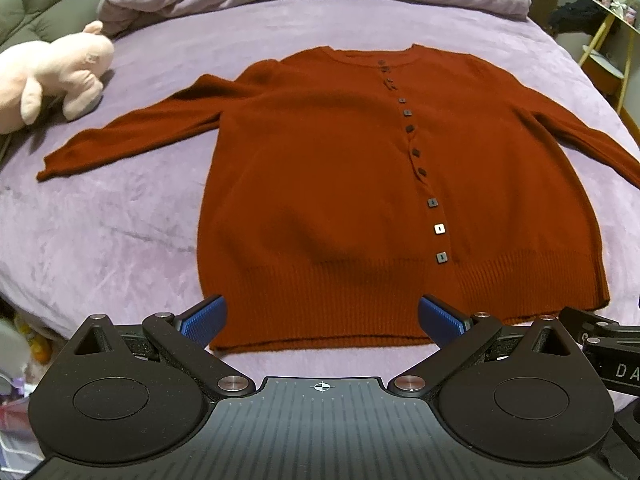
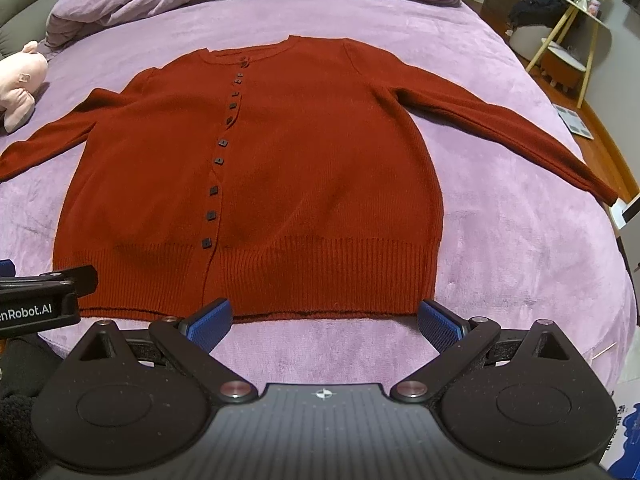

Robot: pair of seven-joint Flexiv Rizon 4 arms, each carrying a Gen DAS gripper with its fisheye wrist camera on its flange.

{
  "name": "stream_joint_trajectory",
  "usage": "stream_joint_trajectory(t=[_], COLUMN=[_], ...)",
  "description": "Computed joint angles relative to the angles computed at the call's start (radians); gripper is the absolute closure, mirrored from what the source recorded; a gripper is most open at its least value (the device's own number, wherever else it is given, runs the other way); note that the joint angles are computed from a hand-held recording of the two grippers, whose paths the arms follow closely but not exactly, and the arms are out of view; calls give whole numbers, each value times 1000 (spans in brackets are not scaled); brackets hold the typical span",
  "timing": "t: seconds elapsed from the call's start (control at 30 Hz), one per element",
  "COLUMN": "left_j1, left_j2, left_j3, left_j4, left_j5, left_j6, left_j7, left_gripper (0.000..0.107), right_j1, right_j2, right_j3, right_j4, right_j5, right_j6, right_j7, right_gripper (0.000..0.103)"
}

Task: Fold small clothes

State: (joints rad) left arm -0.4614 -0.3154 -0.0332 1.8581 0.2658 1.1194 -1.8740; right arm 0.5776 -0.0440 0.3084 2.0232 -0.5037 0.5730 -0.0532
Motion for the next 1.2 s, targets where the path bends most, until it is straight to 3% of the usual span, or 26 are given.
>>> stream_joint_trajectory(t=[1.2], left_j1=[-5], left_j2=[-5], left_j3=[-6], left_j4=[4], left_j5=[-17], left_j6=[10], left_j7=[22], left_gripper=[4], right_j1=[-1], right_j2=[3], right_j3=[1], right_j4=[8], right_j5=[3], right_j6=[5], right_j7=[11], right_gripper=[4])
